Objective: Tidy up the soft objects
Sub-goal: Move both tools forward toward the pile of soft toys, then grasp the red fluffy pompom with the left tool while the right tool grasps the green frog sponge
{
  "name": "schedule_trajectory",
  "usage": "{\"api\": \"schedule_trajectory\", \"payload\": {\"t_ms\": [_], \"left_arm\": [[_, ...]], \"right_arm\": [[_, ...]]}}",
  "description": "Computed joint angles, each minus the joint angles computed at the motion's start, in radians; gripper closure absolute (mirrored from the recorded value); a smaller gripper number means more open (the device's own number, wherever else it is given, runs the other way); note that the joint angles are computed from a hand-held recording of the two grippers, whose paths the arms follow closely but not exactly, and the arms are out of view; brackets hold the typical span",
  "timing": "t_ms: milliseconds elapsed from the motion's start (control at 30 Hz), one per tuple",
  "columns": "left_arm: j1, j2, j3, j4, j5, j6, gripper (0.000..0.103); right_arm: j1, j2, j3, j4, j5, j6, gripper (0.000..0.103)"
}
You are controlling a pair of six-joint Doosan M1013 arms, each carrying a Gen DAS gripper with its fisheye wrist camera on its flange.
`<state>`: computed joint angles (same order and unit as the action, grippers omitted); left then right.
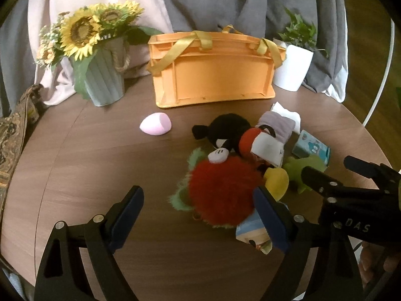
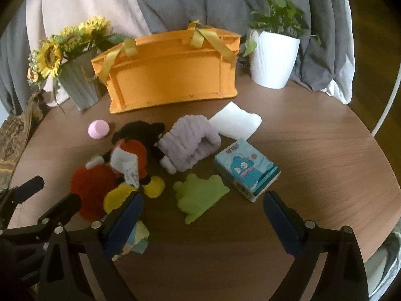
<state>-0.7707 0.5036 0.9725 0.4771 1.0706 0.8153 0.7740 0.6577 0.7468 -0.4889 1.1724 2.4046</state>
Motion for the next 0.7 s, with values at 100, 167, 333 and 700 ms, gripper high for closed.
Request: {"api": "schedule_trajectory", "payload": {"t_ms": [100,167,333,700], "left_arm": [[0.002,0.01,-0.008,-0.001,-0.001,0.003,0.013],[0.006,0.019,-0.017,-0.014,-0.002,0.01,0.014],[0.017,0.032,-0.024,-0.052,-0.026,0.04,0.017],[0.037,0.046,-0.018,-0.156,-0.063,0.074,0.028]], "right_arm": [[-0.007,0.002,0.003,0.026,-0.01,-0.018,0.006],[-0.01,0.005,0.002,0.026,-0.012,-0.027,0.007],[-0.017,0.017,-0.007,0.033,-0.015,-0.038,0.01],[-0.026,0.031,-0.007,0.049,-0.029,-0.057,0.018]]}}
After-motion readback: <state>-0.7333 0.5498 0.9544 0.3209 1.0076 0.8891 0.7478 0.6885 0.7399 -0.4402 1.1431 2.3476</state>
